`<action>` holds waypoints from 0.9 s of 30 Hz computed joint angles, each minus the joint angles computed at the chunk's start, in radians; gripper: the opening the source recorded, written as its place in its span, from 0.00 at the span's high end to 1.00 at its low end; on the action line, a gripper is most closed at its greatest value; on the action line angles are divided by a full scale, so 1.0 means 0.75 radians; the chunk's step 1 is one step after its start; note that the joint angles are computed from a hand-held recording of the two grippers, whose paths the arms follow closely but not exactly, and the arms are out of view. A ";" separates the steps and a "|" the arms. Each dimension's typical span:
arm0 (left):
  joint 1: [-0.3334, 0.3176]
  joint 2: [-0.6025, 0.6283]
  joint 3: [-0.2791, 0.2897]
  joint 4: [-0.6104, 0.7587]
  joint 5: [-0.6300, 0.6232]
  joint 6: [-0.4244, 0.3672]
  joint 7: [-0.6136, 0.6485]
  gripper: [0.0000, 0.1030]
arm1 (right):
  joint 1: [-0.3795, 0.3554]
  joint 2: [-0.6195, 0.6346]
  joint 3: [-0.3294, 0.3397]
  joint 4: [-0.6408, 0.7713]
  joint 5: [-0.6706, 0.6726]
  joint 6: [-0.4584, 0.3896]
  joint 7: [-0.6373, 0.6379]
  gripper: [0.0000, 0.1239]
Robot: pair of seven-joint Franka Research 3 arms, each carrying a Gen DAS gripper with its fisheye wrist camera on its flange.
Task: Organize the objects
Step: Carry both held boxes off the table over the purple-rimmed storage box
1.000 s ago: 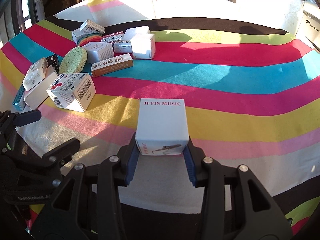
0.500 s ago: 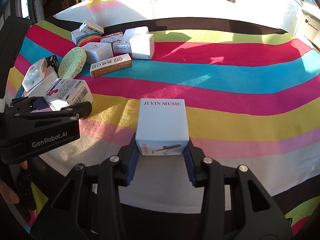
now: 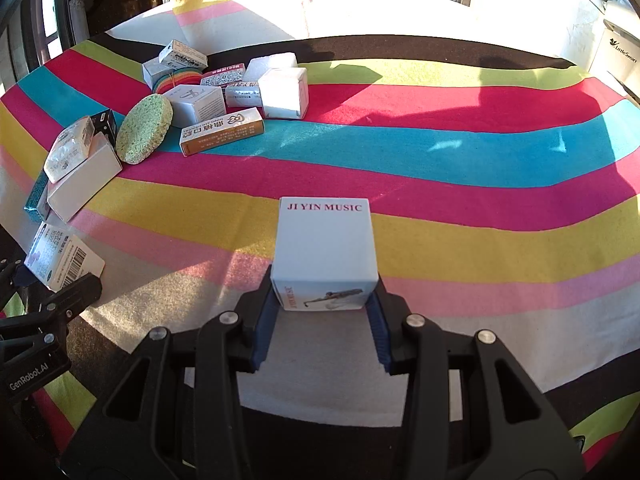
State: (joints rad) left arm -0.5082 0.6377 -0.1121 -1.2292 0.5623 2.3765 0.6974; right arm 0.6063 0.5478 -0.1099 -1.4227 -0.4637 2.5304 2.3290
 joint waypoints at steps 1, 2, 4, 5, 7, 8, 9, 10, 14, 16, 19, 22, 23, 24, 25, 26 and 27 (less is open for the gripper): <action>-0.002 -0.020 0.004 -0.032 0.007 0.009 -0.015 0.33 | 0.000 0.001 -0.001 0.001 0.000 -0.001 0.000 0.63; -0.002 -0.032 0.004 -0.052 0.012 0.015 -0.022 0.33 | 0.000 0.002 -0.001 0.004 -0.001 -0.003 -0.002 0.63; 0.000 -0.059 0.003 -0.095 0.023 0.030 -0.037 0.32 | 0.002 0.002 -0.003 0.004 -0.005 -0.004 0.000 0.63; 0.002 -0.073 0.002 -0.118 0.029 0.039 -0.047 0.32 | 0.002 0.003 -0.004 0.004 -0.006 -0.004 0.000 0.63; 0.009 -0.101 -0.001 -0.164 0.036 0.060 -0.073 0.32 | 0.001 0.005 -0.003 0.007 -0.005 -0.005 -0.001 0.63; 0.012 -0.115 -0.001 -0.186 0.041 0.069 -0.089 0.32 | 0.001 0.006 -0.003 0.008 -0.005 -0.005 -0.002 0.63; 0.015 -0.132 -0.001 -0.213 0.048 0.081 -0.108 0.32 | 0.002 0.006 -0.004 0.008 -0.007 -0.005 0.000 0.63; 0.018 -0.147 -0.003 -0.238 0.054 0.090 -0.124 0.32 | 0.003 0.007 -0.005 0.009 -0.009 -0.006 0.001 0.63; 0.026 -0.183 -0.013 -0.290 0.079 0.088 -0.156 0.32 | 0.010 0.010 -0.010 0.014 -0.022 -0.016 0.002 0.63; 0.029 -0.195 -0.018 -0.306 0.088 0.083 -0.167 0.32 | 0.009 0.008 -0.007 0.011 -0.025 -0.014 -0.002 0.63; 0.040 -0.211 -0.029 -0.329 0.090 0.086 -0.171 0.32 | 0.000 -0.011 0.008 -0.017 -0.010 0.004 -0.028 0.63; 0.045 -0.237 -0.037 -0.367 0.096 0.093 -0.177 0.32 | 0.011 -0.081 0.009 -0.119 -0.009 0.032 0.027 0.63; 0.046 -0.245 -0.040 -0.380 0.098 0.096 -0.180 0.32 | 0.011 -0.109 0.017 -0.163 -0.009 0.054 0.041 0.63; 0.048 -0.255 -0.043 -0.393 0.100 0.100 -0.182 0.32 | 0.017 -0.138 0.019 -0.208 -0.024 0.077 0.058 0.63; 0.052 -0.265 -0.048 -0.409 0.098 0.107 -0.184 0.32 | 0.025 -0.163 0.021 -0.244 -0.044 0.096 0.075 0.63; 0.055 -0.281 -0.052 -0.433 0.097 0.121 -0.191 0.32 | 0.030 -0.188 0.027 -0.279 -0.060 0.110 0.088 0.63; 0.059 -0.294 -0.056 -0.455 0.096 0.134 -0.198 0.32 | 0.030 -0.208 0.038 -0.307 -0.067 0.121 0.094 0.63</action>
State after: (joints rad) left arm -0.4639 0.4171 -0.1540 -1.5701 0.6341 2.4767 0.5491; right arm 0.6290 0.3914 -0.0812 -1.6531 -0.5142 2.6213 2.3993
